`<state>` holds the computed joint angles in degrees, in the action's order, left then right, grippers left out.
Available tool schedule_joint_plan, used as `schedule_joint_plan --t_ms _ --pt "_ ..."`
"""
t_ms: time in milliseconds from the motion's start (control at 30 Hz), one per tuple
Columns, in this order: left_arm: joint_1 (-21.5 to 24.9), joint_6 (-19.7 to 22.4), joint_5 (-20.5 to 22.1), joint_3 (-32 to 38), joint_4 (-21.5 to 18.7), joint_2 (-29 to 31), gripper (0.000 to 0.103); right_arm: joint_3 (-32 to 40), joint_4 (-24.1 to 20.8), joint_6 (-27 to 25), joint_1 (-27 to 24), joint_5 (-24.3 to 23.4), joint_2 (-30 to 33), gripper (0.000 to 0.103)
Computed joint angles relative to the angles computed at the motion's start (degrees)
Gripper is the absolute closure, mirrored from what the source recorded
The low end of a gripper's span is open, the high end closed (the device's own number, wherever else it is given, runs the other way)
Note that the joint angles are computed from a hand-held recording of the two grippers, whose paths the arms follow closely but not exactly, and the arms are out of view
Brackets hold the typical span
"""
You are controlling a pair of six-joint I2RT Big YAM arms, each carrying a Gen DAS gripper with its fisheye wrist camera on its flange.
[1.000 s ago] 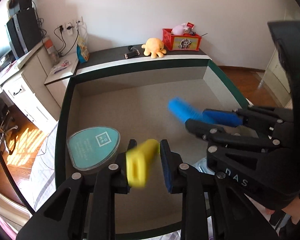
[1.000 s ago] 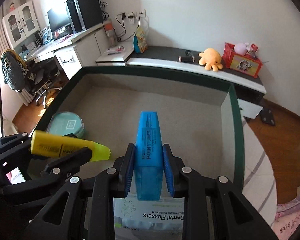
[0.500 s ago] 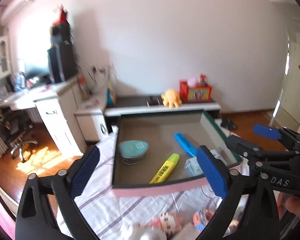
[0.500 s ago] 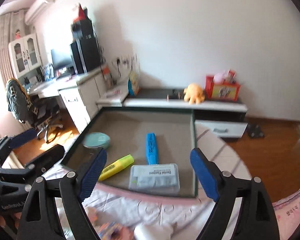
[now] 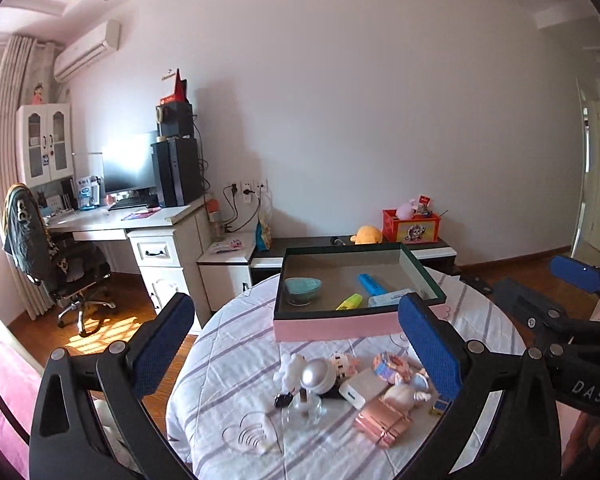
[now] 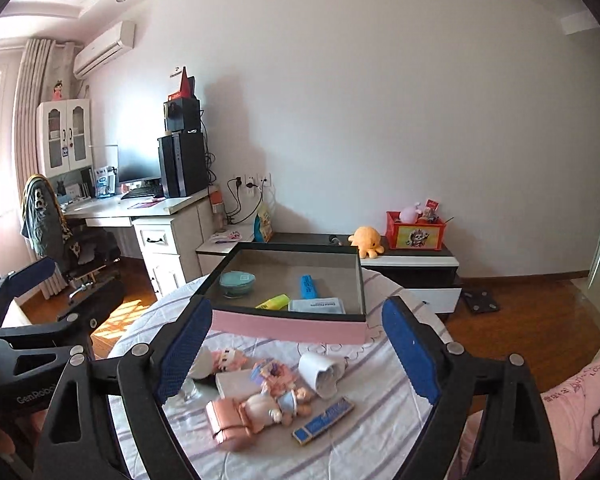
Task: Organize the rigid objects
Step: 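Withdraw both tools back from the pink box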
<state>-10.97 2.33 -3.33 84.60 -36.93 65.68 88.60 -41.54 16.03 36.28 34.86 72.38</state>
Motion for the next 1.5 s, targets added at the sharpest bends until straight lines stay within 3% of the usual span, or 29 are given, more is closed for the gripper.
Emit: schedule_joint_plan --t_ms 300,400,467,600,1200,1500 --pt "-2.2 -0.5 -2.3 -4.7 0.8 -7.7 0.000 -4.0 -0.9 1.7 6.0 8.4 -5.7 0.013" --pt "-2.7 -1.0 -3.0 -5.1 1.1 -9.2 0.000 -4.2 -0.7 1.6 7.4 11.5 -6.6 0.000" --pt "-2.2 -1.6 -1.6 -4.8 0.9 -9.9 0.000 -4.8 1.0 0.1 8.5 12.6 -7.5 0.000" --pt "-2.9 -1.5 -3.0 -4.8 1.0 -10.8 0.000 -4.8 1.3 -0.5 10.3 14.6 -8.0 0.000" --pt "-3.0 -0.8 -4.3 -5.1 0.9 -11.8 0.000 -4.9 1.4 -0.9 11.0 15.2 -8.3 0.000" --pt "-0.9 -1.0 0.1 -5.0 -2.1 -8.3 0.000 -5.7 -1.3 1.9 7.8 10.4 -6.4 0.000"
